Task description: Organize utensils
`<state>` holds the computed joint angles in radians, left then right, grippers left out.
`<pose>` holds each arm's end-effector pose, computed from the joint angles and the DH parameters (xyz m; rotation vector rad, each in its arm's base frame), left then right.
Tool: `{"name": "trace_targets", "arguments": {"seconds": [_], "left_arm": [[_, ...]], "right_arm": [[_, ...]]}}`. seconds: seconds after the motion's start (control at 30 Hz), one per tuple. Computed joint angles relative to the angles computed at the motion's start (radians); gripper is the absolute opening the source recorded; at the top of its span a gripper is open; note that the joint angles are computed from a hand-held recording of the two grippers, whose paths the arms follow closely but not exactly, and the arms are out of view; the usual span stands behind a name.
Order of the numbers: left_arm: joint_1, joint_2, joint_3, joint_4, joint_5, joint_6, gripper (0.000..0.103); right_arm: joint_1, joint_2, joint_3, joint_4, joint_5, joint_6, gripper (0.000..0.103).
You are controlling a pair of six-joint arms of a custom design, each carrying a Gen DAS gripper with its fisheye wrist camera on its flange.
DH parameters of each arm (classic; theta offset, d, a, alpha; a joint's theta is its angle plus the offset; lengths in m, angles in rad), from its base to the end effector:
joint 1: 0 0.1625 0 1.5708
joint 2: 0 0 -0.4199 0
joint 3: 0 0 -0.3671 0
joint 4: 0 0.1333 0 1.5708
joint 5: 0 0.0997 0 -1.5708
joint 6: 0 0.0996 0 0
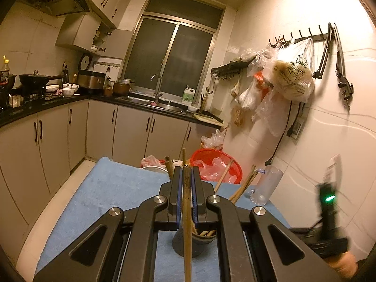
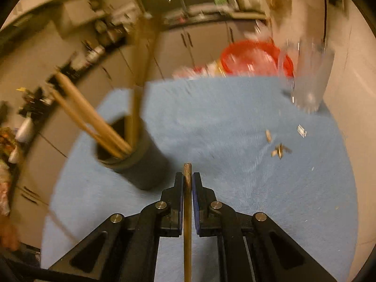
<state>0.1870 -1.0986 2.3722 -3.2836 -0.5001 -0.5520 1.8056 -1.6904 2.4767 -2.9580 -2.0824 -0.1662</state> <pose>-0.3609 -0.2929 0.1846 0.6908 2.3642 -1.5020 0.1615 -0.3116 0.3043 0.3042 -2.5302 0.8093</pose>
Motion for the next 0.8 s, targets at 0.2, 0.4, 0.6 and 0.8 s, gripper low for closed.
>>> {"name": "trace_targets", "arguments": {"seconds": [0.2,0.4,0.6,0.8], "left_arm": [[-0.018,0.006,-0.017,-0.022,0.003,0.027,0.007],[-0.023,0.021,-0.049,-0.062,0.007,0.087,0.007],[-0.011,0.041,-0.093,-0.117,0.020,0.159,0.007],[0.002,0.073,-0.134,-0.208,0.028,0.252,0.007]], "right_arm": [[0.146,-0.087,-0.029,0.004,0.032,-0.040,0.007],[0.279,-0.064,-0.061,-0.079,-0.008,-0.058,0.006],[0.329,-0.014,-0.120,-0.093,-0.039,-0.068,0.006],[0.380,0.033,-0.180,-0.082,-0.076,-0.066,0.006]]}}
